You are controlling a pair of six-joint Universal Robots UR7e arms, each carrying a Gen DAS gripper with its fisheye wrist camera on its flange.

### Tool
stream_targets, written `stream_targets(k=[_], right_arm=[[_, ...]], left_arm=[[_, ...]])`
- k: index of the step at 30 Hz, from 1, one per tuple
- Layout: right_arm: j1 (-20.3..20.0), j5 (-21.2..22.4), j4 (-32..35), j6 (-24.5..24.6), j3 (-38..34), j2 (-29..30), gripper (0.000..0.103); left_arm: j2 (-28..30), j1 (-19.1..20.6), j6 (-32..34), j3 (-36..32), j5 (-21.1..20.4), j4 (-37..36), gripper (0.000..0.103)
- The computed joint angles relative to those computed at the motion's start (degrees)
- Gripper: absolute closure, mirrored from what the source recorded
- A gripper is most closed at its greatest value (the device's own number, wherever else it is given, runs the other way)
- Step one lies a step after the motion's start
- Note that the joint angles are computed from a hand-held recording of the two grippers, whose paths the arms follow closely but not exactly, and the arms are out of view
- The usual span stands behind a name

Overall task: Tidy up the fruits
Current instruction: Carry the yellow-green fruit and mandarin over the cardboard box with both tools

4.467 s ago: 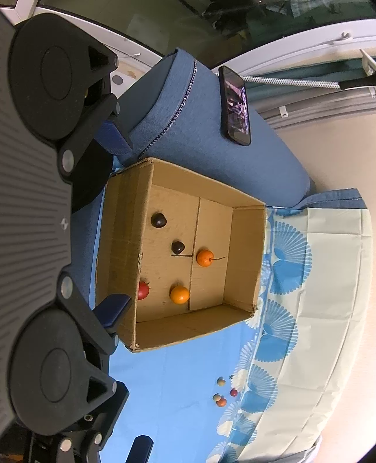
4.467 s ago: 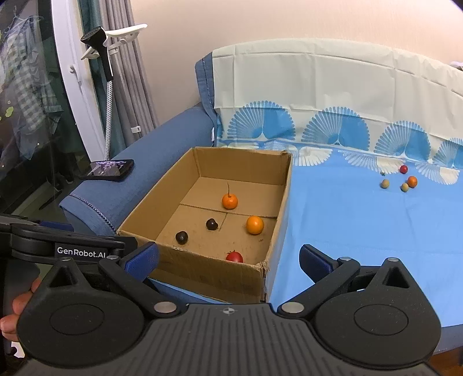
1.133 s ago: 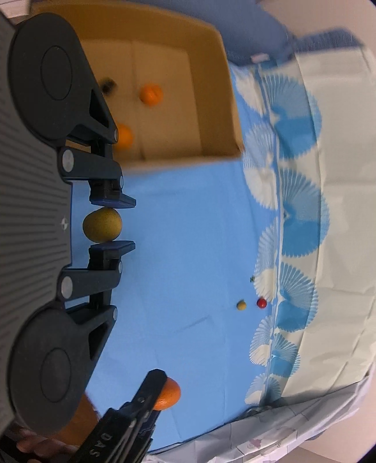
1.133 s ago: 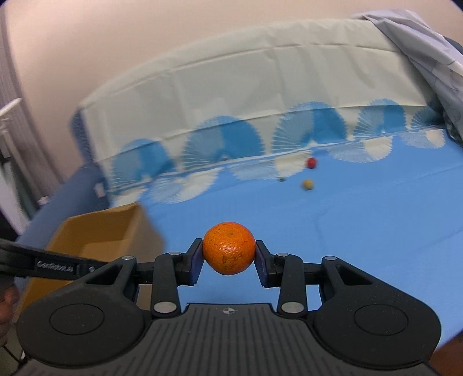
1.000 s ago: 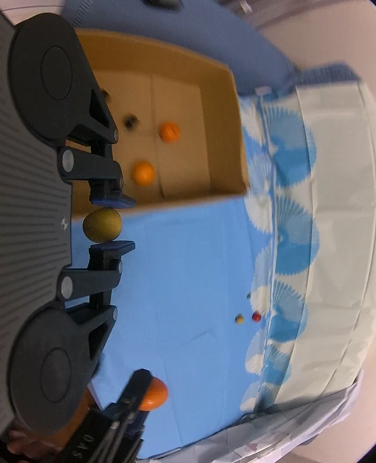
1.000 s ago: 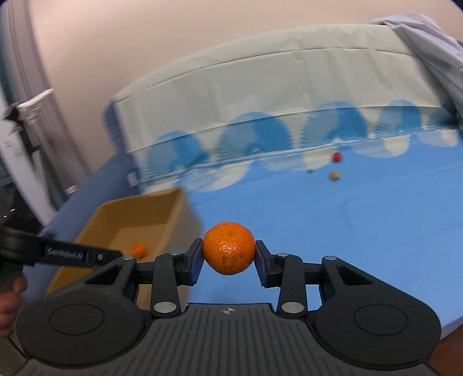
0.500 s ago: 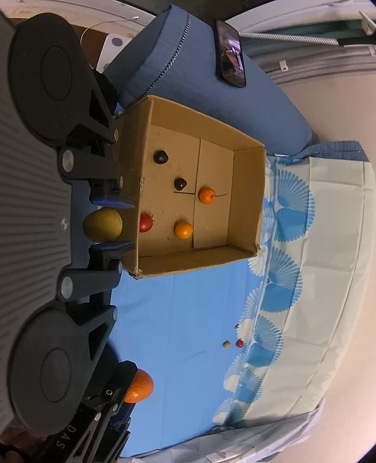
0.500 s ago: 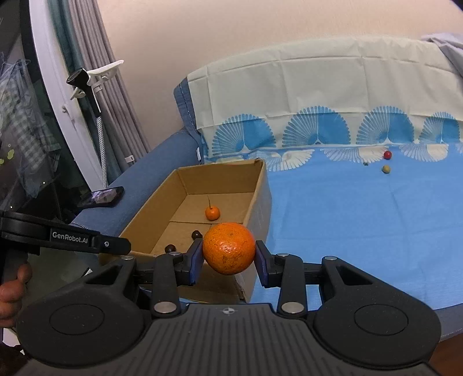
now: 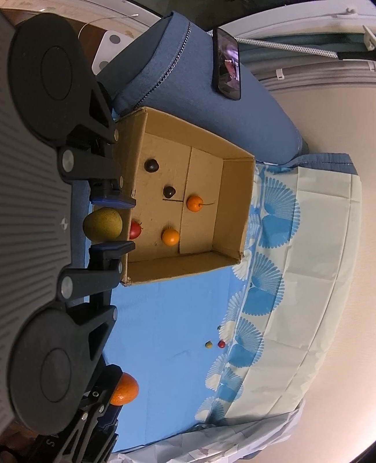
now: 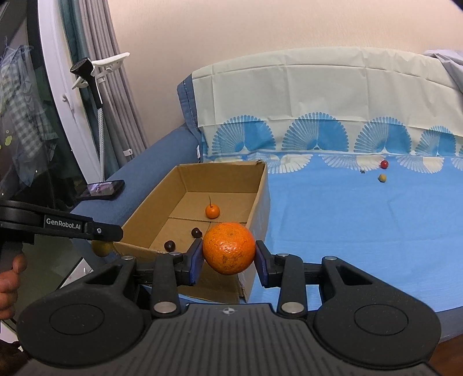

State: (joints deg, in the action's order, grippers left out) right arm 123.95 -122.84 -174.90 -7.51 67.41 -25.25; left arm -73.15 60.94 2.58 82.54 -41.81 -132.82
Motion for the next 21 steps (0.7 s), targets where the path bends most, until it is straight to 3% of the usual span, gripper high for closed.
stream_targets(k=[21], right_arm=[[-0.1, -0.9, 7.8, -1.5, -7.6, 3.9, 0.064]], left_arm=[[2.5, 2.9, 0.5, -4.3, 0.9, 1.5, 0.077]])
